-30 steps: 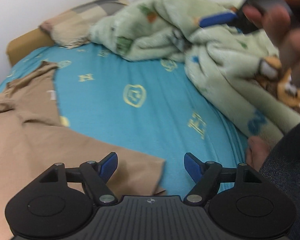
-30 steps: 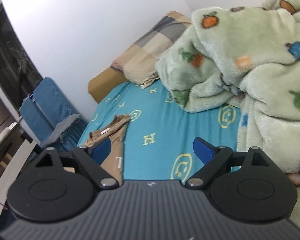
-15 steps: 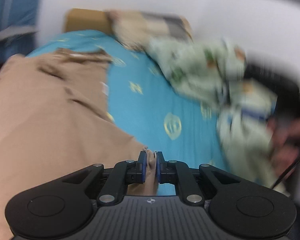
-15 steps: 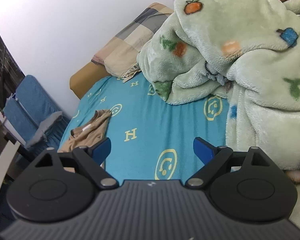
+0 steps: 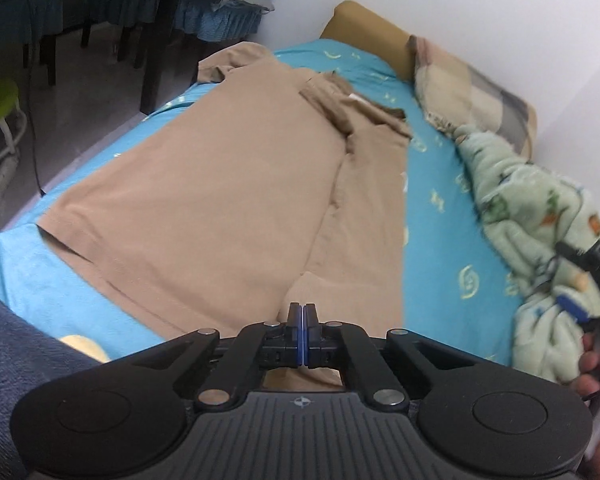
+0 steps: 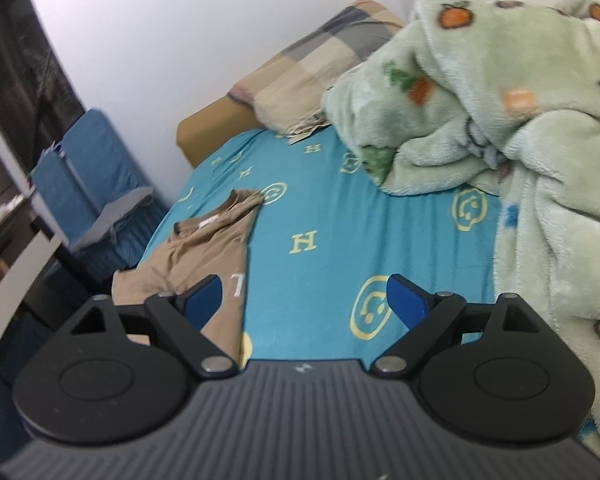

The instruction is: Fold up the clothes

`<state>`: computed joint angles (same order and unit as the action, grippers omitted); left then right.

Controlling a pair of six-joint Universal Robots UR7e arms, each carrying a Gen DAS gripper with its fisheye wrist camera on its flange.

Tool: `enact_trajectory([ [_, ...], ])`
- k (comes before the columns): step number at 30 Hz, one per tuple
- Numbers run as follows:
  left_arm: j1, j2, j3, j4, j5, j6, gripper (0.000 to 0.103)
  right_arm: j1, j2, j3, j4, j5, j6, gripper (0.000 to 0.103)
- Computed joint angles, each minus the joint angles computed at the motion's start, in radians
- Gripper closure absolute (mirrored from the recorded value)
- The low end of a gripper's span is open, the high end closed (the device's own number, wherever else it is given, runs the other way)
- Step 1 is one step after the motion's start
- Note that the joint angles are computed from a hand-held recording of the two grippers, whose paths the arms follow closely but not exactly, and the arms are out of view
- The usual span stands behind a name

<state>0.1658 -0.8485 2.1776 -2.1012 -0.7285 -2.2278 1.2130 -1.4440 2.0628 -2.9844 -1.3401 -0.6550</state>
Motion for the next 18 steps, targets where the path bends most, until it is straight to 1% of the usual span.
enact_trajectory([
  [2, 0.000, -0.001, 0.013, -0.031, 0.003, 0.020, 0.102, 0.005, -0.003, 0.009, 0.012, -0.006, -0.017, 0.013],
  [3, 0.002, 0.002, 0.017, -0.052, 0.007, 0.033, 0.098, 0.008, -0.005, 0.013, 0.018, -0.009, -0.026, 0.013],
  [4, 0.006, 0.002, 0.024, -0.077, 0.012, 0.053, 0.091, 0.010, -0.006, 0.017, 0.025, -0.012, -0.034, 0.013],
  [5, 0.011, 0.004, 0.030, -0.104, 0.014, 0.073, 0.086, 0.013, -0.007, 0.021, 0.030, -0.014, -0.043, 0.013],
  [7, 0.027, 0.013, 0.032, -0.136, 0.010, 0.111, 0.057, 0.018, -0.008, 0.028, 0.037, -0.016, -0.060, 0.013],
  [8, 0.047, 0.020, 0.024, -0.140, 0.011, 0.127, 0.053, 0.020, -0.008, 0.030, 0.042, -0.016, -0.068, 0.013],
  [9, 0.069, 0.027, 0.018, -0.154, 0.007, 0.142, 0.051, 0.022, -0.009, 0.032, 0.046, -0.017, -0.075, 0.013],
  [11, 0.112, 0.037, 0.020, -0.230, -0.013, 0.189, 0.051, 0.026, -0.008, 0.036, 0.052, -0.021, -0.088, 0.013],
  [13, 0.157, 0.048, 0.031, -0.342, -0.036, 0.273, 0.051, 0.029, -0.007, 0.039, 0.059, -0.026, -0.097, 0.013],
  [14, 0.177, 0.056, 0.027, -0.369, -0.045, 0.307, 0.051, 0.030, -0.007, 0.041, 0.061, -0.028, -0.100, 0.013],
  [15, 0.196, 0.064, 0.018, -0.375, -0.056, 0.329, 0.052, 0.032, -0.006, 0.042, 0.063, -0.030, -0.102, 0.013],
  [17, 0.226, 0.077, -0.002, -0.368, -0.076, 0.358, 0.056, 0.037, -0.001, 0.044, 0.061, -0.039, -0.108, 0.013],
  [18, 0.229, 0.083, -0.008, -0.361, -0.076, 0.364, 0.061, 0.039, 0.002, 0.045, 0.060, -0.044, -0.111, 0.013],
])
